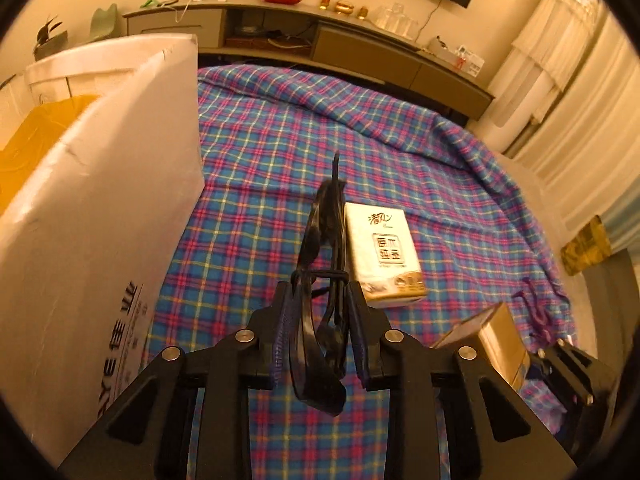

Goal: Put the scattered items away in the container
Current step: 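Grasp the black glasses with the left gripper while the right grasps the gold tin, then carry the glasses and tin over the foam box and open both grippers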

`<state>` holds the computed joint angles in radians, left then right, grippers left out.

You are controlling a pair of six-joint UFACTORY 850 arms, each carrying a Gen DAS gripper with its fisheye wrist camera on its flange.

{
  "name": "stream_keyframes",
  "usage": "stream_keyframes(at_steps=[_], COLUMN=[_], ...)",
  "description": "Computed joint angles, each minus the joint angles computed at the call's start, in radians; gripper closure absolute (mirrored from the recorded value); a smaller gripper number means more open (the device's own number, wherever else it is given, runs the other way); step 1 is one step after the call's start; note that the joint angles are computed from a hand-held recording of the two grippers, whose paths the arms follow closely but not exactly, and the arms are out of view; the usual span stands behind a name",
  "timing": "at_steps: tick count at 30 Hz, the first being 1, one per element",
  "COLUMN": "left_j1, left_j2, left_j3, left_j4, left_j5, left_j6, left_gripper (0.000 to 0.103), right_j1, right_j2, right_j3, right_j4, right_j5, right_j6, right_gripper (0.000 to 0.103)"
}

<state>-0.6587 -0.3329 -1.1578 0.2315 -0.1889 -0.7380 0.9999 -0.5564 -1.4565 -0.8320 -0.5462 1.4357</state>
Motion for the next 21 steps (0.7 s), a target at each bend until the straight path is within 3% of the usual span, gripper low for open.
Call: stream_keyframes(at_steps=[7, 21], left_j1=[-0.02, -0.038], left_j2=[0.09, 0.28], left_j3=[0.074, 0.203], left_j4=[-0.077, -0.112], left_j5=[0.013, 0.049], left_j6=[0.102, 0.162], left_gripper=[0.076, 0.076], right_j1=[-0.016, 0.048], right_j2=[0.098, 0.122], right_j3=[0.111, 0.101], right_j4=[-0.073, -0.137], right_j5=[0.102, 0.106], right_j6=[0.195, 0.236], right_gripper=[0.051, 0.051])
